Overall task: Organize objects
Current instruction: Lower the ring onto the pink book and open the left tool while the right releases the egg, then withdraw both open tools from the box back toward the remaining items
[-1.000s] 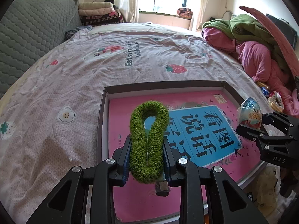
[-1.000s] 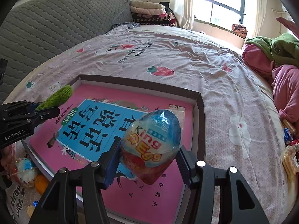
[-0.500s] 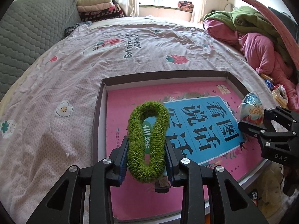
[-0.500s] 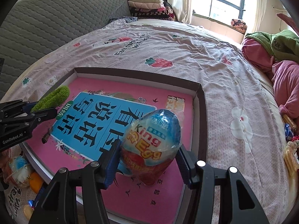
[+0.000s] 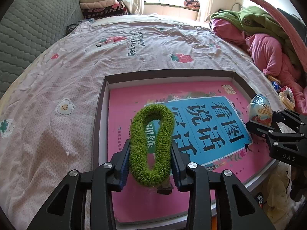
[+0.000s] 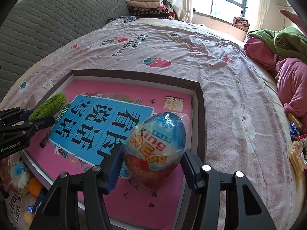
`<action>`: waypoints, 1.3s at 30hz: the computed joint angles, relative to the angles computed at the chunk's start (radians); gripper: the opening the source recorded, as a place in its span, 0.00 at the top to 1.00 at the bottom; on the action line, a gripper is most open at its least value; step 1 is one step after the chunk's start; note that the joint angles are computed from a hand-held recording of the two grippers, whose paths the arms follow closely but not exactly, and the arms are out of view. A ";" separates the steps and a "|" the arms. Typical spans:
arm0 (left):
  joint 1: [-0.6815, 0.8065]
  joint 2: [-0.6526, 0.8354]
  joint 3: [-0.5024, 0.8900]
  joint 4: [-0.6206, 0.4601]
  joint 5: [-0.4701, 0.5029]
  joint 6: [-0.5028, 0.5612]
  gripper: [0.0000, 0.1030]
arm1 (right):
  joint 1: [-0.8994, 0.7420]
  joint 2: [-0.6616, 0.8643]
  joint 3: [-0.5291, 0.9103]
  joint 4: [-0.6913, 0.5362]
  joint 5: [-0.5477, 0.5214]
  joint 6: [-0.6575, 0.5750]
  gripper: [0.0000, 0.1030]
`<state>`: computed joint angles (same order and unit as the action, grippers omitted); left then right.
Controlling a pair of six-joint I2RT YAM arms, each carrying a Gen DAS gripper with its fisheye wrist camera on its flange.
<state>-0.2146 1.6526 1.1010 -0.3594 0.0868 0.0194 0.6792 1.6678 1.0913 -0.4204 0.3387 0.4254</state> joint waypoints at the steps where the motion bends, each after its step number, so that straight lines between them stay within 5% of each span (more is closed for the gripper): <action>1: -0.002 -0.008 -0.005 0.003 -0.005 0.002 0.61 | 0.002 -0.001 0.001 -0.003 0.003 -0.002 0.45; 26: 0.029 -0.154 -0.044 -0.036 0.019 -0.026 0.31 | 0.038 -0.073 -0.003 0.005 0.078 -0.039 0.39; 39: 0.070 -0.228 -0.046 -0.059 0.064 -0.035 0.30 | 0.051 -0.106 -0.003 0.006 0.095 -0.048 0.38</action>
<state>-0.1450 1.4248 1.0553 -0.4182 0.1509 -0.0157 0.7302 1.5623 1.0878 -0.4147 0.4335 0.3775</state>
